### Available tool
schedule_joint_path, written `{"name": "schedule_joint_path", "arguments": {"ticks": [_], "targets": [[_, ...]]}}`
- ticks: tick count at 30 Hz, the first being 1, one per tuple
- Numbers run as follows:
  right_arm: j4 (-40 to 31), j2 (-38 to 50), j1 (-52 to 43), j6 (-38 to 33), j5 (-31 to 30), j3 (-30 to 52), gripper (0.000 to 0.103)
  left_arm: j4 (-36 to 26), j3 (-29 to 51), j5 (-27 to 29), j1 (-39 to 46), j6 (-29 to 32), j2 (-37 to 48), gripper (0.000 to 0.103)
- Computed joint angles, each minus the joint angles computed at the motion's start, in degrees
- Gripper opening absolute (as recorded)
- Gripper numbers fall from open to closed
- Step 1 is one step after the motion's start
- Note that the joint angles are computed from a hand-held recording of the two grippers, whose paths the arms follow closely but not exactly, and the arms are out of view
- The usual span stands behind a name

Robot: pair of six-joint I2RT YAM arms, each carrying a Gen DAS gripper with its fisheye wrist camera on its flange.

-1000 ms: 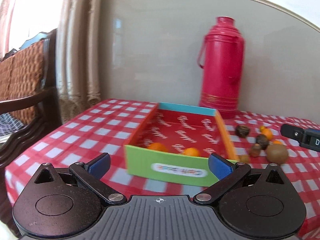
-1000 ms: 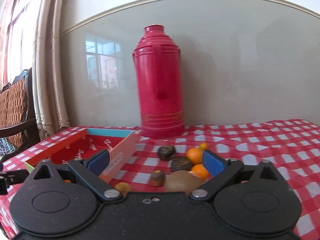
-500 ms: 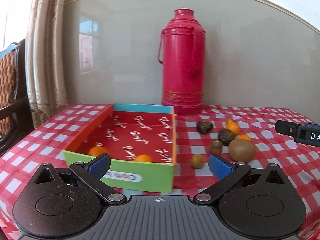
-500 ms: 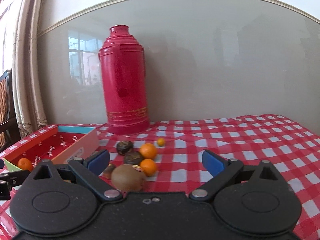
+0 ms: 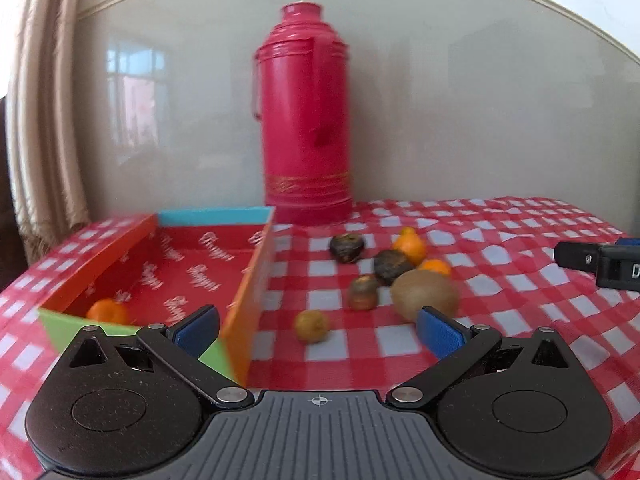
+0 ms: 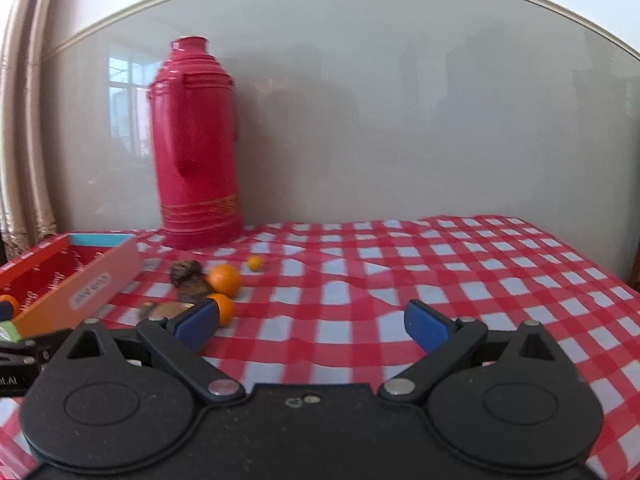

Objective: Organize fruits
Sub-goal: 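Reach the left tool to the brown kiwi and grasp it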

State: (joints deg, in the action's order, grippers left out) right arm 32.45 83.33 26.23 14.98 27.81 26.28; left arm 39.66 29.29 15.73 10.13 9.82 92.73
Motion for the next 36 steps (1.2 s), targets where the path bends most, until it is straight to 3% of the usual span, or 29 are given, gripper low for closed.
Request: {"name": "schedule_joint_path", "arguments": {"ticks": [10, 20, 26, 27, 29, 36], "targets": [[-0.13, -0.3, -7.19, 0.38, -3.15, -1.95, 0.094, -1.38, 6.46, -4.53, -9.27, -4.07, 6.43, 0.103], [-0.95, 5.17, -13.02, 0.86, -6.31, 1.38, 0.094, -8.08, 16.41, -8.79, -14.65, -5.84, 14.04, 0.102], [-3.86, 8.42, -14.12, 2.3, -6.83, 4.87, 0.094, -13.76, 20.65, -11.38, -17.22, -4.49, 16.02, 0.08], [-3.85, 8.54, -14.06, 2.31, -6.84, 5.03, 0.094, -14.54, 21.13, -11.34, -17.24, -4.44, 16.22, 0.068], [-4.41, 8.75, -13.96, 2.49, -7.0, 5.56, 0.094, -16.12, 22.01, -11.48, -17.11, -5.08, 16.59, 0.058], [-4.52, 8.12, -12.53, 2.83, -7.11, 5.89, 0.094, -11.61, 17.74, -8.31, -14.69, -5.36, 13.41, 0.057]]}}
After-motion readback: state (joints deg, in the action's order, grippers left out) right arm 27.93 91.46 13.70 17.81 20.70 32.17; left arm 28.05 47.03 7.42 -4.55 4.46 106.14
